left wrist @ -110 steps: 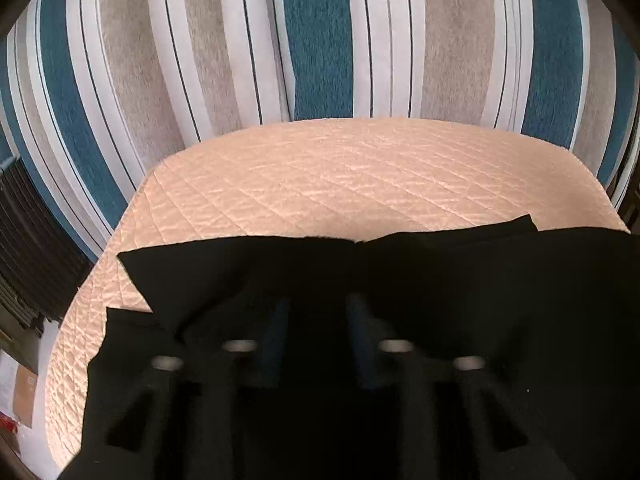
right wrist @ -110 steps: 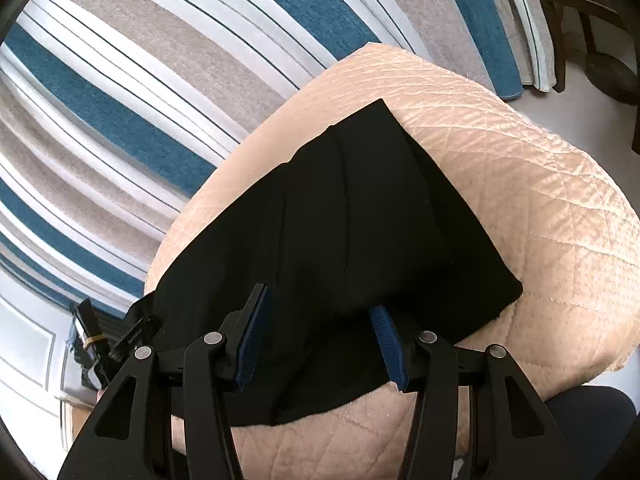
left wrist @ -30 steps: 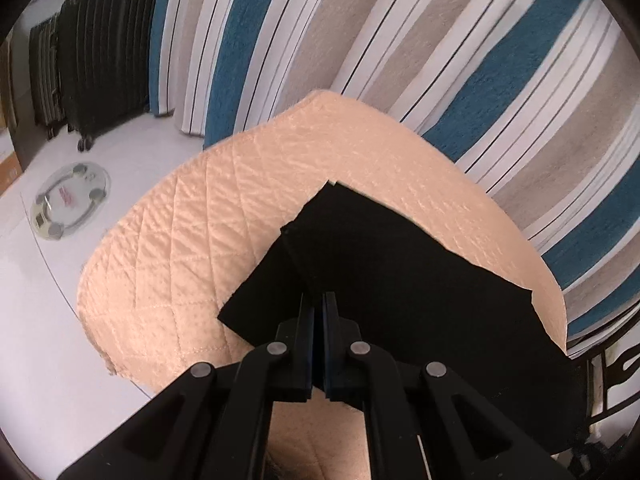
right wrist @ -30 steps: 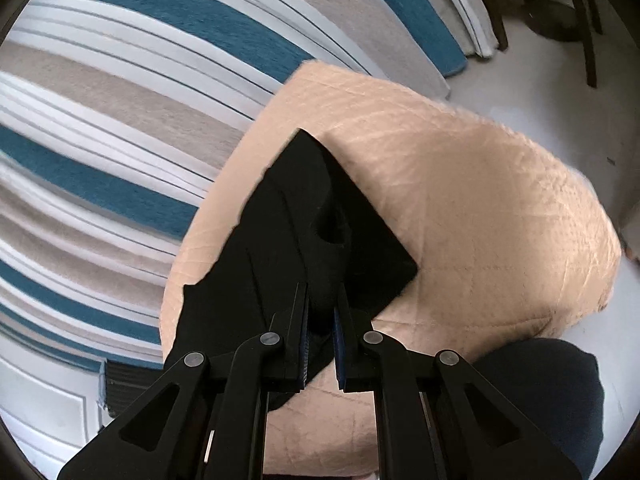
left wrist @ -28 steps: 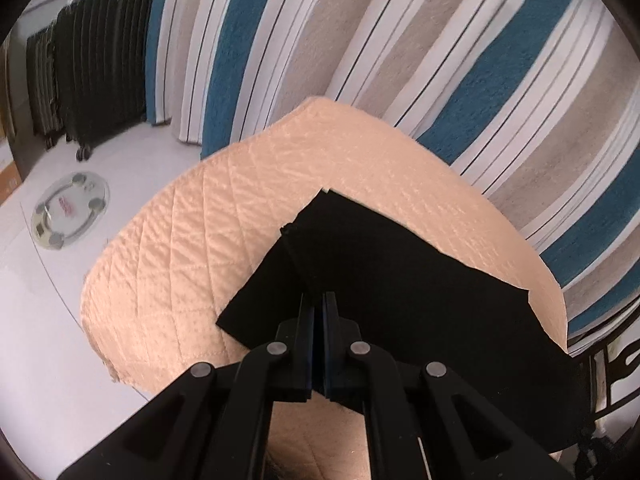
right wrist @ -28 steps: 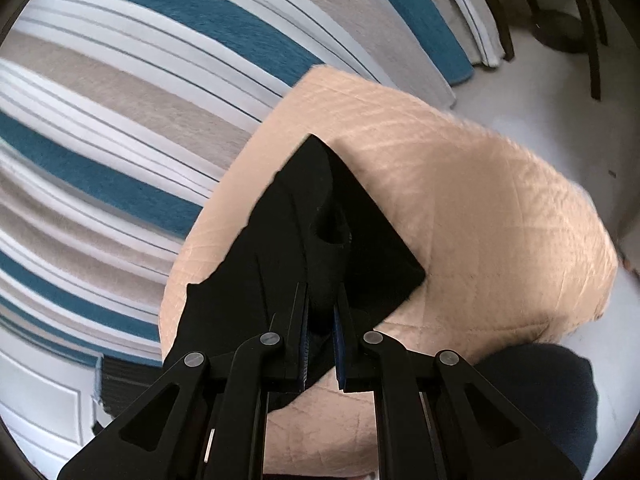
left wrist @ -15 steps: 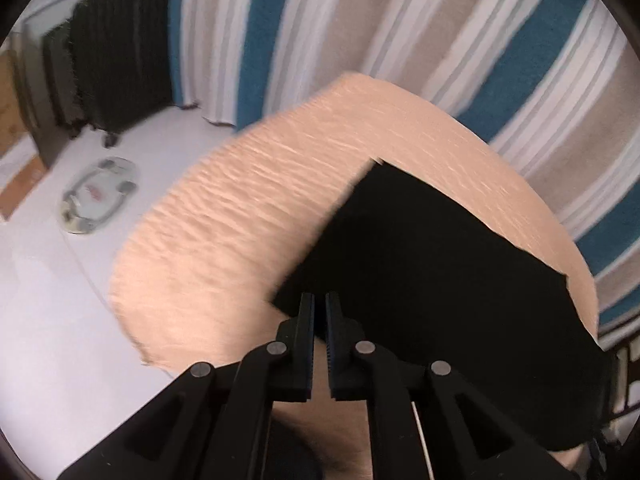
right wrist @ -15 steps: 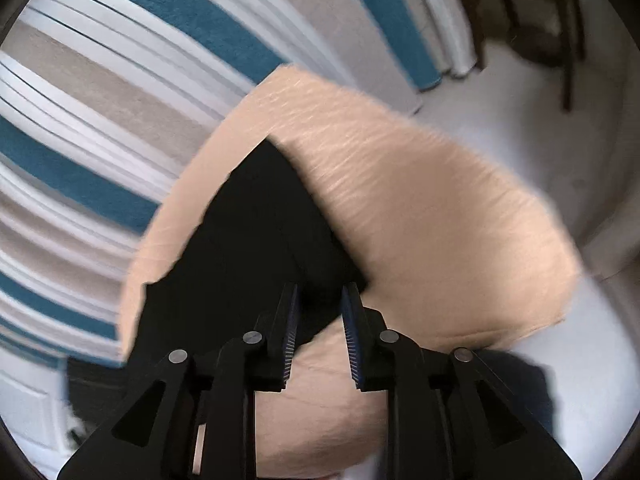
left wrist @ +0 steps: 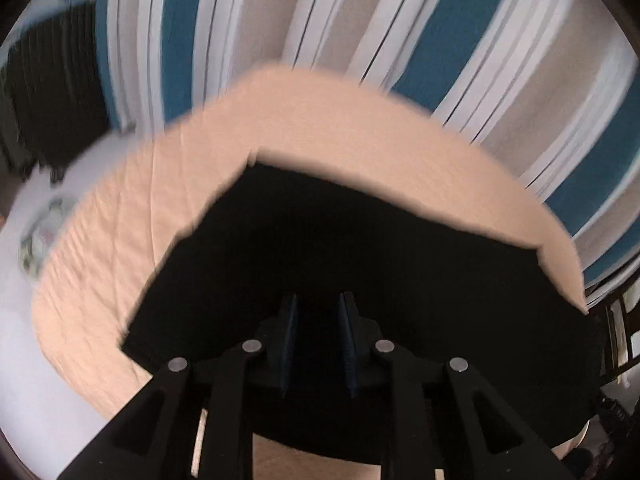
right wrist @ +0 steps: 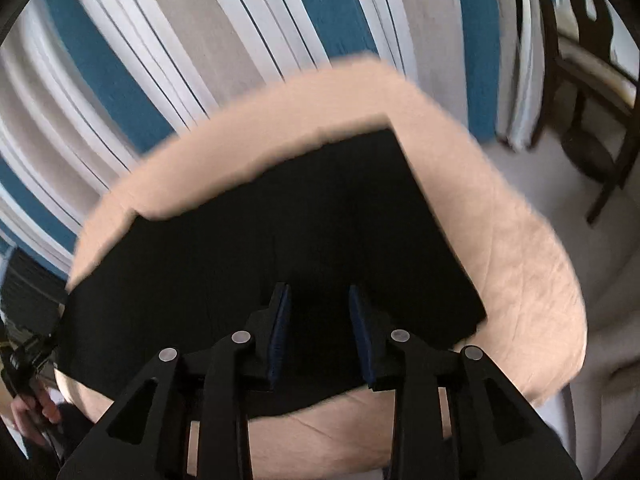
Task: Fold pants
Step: 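Open both grippers and smooth the folded pants flat on the bed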
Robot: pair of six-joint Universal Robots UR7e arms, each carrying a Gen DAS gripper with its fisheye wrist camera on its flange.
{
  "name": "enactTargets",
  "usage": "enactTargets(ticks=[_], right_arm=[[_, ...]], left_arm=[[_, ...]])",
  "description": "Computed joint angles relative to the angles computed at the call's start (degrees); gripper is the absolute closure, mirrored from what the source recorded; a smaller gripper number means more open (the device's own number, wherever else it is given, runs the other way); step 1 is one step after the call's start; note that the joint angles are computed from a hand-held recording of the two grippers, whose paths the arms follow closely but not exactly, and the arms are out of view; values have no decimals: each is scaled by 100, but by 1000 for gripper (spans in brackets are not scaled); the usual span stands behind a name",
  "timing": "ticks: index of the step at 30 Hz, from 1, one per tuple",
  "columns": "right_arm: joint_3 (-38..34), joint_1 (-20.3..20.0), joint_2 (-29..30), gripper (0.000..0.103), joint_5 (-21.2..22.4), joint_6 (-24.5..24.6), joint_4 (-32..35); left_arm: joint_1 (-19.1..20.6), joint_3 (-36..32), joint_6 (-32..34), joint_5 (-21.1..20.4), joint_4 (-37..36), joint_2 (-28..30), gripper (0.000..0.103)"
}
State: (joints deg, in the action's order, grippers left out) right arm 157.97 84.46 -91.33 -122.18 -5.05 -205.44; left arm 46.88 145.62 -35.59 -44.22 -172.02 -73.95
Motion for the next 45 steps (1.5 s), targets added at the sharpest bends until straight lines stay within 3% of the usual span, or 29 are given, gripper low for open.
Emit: enactTargets(ticks=[1, 3, 7, 13, 16, 18, 20, 22, 23, 27, 30, 32, 34, 38, 45], right_arm=[[85, -117, -76, 72, 196, -117, -134], [143, -47, -296, 72, 138, -220, -44], [-9, 343, -54, 68, -492, -438, -307], [-644, 321, 522, 68, -206, -615, -429], [-909, 129, 770, 68, -26, -666, -402], [-987, -46, 787, 68, 63, -624, -317], [-969, -140, 747, 68, 170, -724, -440], [-1059, -37, 889, 68, -291, -837, -675], [-1091, -36, 885, 68, -346, -869, -684], [-1127, -75, 791, 64, -125, -945, -532], [-1266, -173, 947, 63, -175, -1201, -561], [-1364, -281, 952, 58, -321, -1037, -478], [-1291, -369, 628, 56, -70, -706, -200], [-998, 4, 590, 55, -457, -1019, -642], [-245, 637, 774, 56, -547, -1031, -1151]], left_arm=[[15, 88, 77, -56, -237, -31, 80], [-64, 199, -10, 27, -194, -205, 80], [-143, 148, -136, 316, 170, -358, 79], [160, -496, 919, 298, -807, 438, 73], [599, -900, 676, 249, -316, 595, 76], [709, -864, 738, 95, -578, 521, 78], [623, -810, 634, 448, -540, 470, 78], [485, -769, 294, 1100, -358, 447, 77], [485, -785, 280, 1201, -362, 431, 77], [486, -783, 898, 650, -1040, 538, 67], [510, -980, 1172, 648, -717, 876, 61], [531, -1033, 1184, 744, -710, 1011, 60], [466, -998, 1130, 785, -669, 927, 60], [164, -683, 1003, 855, -743, 610, 61], [-774, 282, 986, 781, -1070, 211, 60]])
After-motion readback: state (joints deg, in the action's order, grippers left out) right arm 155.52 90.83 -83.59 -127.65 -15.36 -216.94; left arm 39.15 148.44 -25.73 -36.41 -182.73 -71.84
